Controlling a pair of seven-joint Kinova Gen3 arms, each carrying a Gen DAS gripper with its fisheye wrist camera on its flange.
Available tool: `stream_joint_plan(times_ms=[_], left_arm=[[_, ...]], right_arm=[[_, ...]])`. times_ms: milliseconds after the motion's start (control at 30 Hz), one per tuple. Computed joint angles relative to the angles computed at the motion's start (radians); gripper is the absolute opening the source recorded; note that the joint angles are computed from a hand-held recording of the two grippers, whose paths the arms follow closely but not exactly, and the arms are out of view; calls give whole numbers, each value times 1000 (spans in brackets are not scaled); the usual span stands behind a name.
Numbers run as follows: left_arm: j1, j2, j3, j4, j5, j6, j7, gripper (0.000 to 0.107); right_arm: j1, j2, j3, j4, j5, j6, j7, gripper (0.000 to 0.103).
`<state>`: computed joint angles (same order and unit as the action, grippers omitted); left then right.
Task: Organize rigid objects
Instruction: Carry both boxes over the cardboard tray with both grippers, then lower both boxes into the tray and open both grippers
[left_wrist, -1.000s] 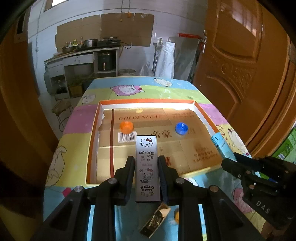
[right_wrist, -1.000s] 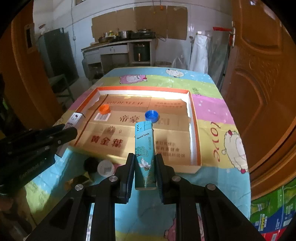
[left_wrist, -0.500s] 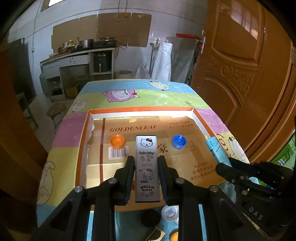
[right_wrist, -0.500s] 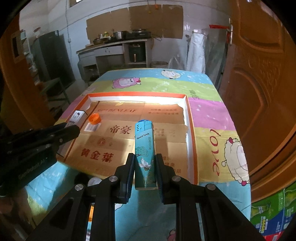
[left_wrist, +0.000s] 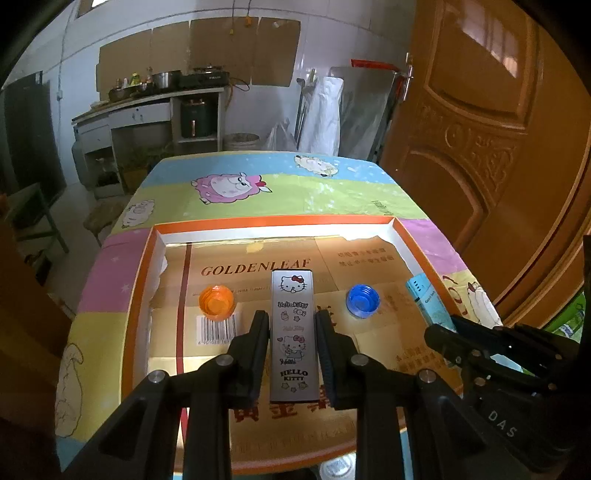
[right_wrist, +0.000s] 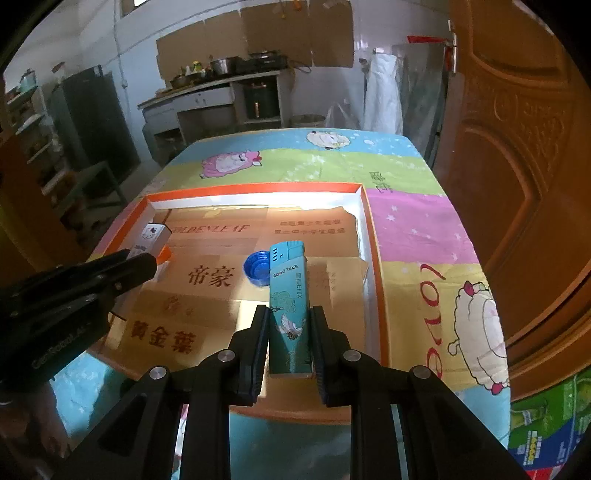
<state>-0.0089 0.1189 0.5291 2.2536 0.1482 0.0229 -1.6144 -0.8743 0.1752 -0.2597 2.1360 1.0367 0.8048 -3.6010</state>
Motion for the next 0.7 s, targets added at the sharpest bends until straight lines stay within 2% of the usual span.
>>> stream_joint_plan(times_ms=[133,267,500,700], left_arm=[[99,22,-100,-22,-17,4,14,26],[167,42,-169,-40,-33,12,29,26],[246,78,-252,-68,-54,26,47,26],[272,103,-277,-77,-68,28,56,26]], right_arm=[[17,15,14,-1,10,-24,7,23],[26,29,27,0,17,-40,12,23],[53,45,51,1,13,-97,32,23],[56,59,67,1,4,-121,42,23]])
